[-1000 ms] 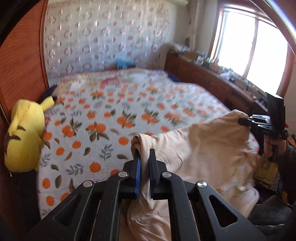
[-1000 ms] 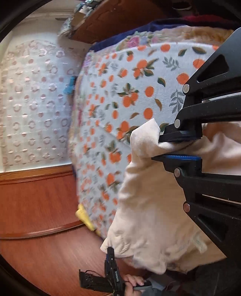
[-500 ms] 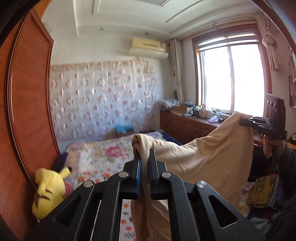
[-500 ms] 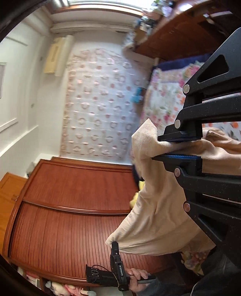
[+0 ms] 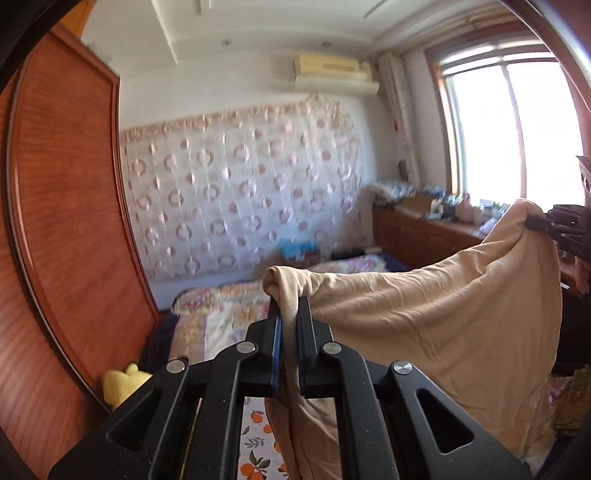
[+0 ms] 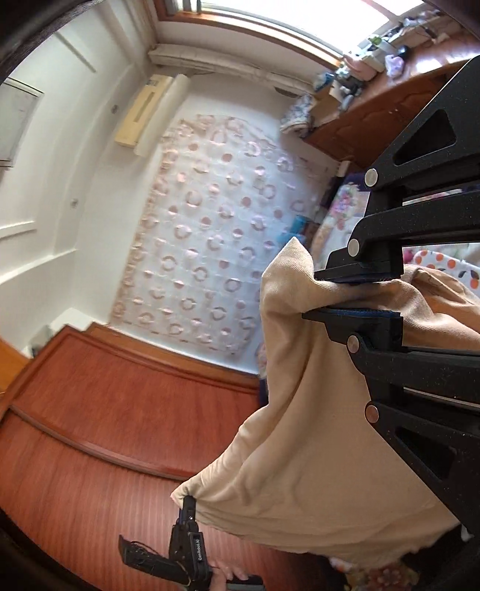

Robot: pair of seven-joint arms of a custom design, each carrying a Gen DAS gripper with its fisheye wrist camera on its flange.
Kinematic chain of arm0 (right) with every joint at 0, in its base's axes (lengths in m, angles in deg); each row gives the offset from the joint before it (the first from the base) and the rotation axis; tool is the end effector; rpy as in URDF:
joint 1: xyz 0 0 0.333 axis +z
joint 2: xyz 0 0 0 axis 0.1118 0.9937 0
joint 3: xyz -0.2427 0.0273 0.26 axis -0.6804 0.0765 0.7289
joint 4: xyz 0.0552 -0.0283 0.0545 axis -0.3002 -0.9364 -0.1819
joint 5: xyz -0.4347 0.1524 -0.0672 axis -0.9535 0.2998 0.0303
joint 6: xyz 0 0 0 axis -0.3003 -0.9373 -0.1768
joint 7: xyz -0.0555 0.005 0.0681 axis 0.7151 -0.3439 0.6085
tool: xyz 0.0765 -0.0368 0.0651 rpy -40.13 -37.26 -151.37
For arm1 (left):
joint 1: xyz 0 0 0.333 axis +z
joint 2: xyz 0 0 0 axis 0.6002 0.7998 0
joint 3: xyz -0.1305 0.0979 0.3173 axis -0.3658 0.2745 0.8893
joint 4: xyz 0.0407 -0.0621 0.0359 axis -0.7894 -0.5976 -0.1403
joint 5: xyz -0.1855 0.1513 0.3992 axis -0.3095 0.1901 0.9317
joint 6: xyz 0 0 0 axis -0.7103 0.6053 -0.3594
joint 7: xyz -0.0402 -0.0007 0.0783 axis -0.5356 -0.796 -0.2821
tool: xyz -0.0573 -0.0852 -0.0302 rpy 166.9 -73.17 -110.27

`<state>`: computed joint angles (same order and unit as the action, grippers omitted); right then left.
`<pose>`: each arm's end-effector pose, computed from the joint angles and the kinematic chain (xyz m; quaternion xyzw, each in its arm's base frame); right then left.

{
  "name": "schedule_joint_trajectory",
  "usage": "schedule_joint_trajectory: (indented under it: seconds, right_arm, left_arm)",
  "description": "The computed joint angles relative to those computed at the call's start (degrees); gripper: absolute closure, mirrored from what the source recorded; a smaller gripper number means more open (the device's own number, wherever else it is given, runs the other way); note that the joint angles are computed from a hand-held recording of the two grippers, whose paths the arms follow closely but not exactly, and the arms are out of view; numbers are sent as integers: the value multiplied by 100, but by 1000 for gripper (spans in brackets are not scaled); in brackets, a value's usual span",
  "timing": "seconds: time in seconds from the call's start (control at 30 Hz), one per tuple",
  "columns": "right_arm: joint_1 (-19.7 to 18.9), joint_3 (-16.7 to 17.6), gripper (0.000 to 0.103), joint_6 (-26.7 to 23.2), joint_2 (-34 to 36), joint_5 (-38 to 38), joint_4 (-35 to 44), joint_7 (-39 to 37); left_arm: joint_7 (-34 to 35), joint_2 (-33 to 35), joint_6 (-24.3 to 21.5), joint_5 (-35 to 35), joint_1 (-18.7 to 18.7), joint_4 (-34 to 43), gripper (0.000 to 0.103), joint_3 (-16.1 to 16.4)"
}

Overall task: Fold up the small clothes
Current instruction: 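Lift the shirt with both tools, fold it over, lay it down and open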

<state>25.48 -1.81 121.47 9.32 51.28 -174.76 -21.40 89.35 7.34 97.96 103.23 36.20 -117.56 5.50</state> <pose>0.4799 -0.0649 0.7171 -0.7232 0.3201 -0.4232 0.4421 0.5265 -0.1780 0.6951 -0.5030 0.6452 -0.4108 0.4024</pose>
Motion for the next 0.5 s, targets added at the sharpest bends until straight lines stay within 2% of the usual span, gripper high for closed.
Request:
schedule_joint_trajectory:
  seconds: [0.1,0.2,0.33,0.43,0.5]
  right_arm:
    - [-20,155,92,190,1045,19,389,281]
    - [-251,506,92,399,2089,-58,788,634]
    - [-786,1116,92,418,3122,-1220,1314,1949]
    - [-1005,1345,92,209,3672,-2047,1760,2893]
    - [-1122,1447,92,-7,3988,-2318,2135,3203]
  left_arm:
    - [-315,958,-134,355,264,434,95,-242]
    - [-418,1775,-343,538,111,847,95,-153]
    - [-286,2575,-678,529,-206,1325,95,81]
    - [-11,2962,-810,285,-385,1596,95,228]
    - [265,3116,-872,3,-428,1711,95,259]
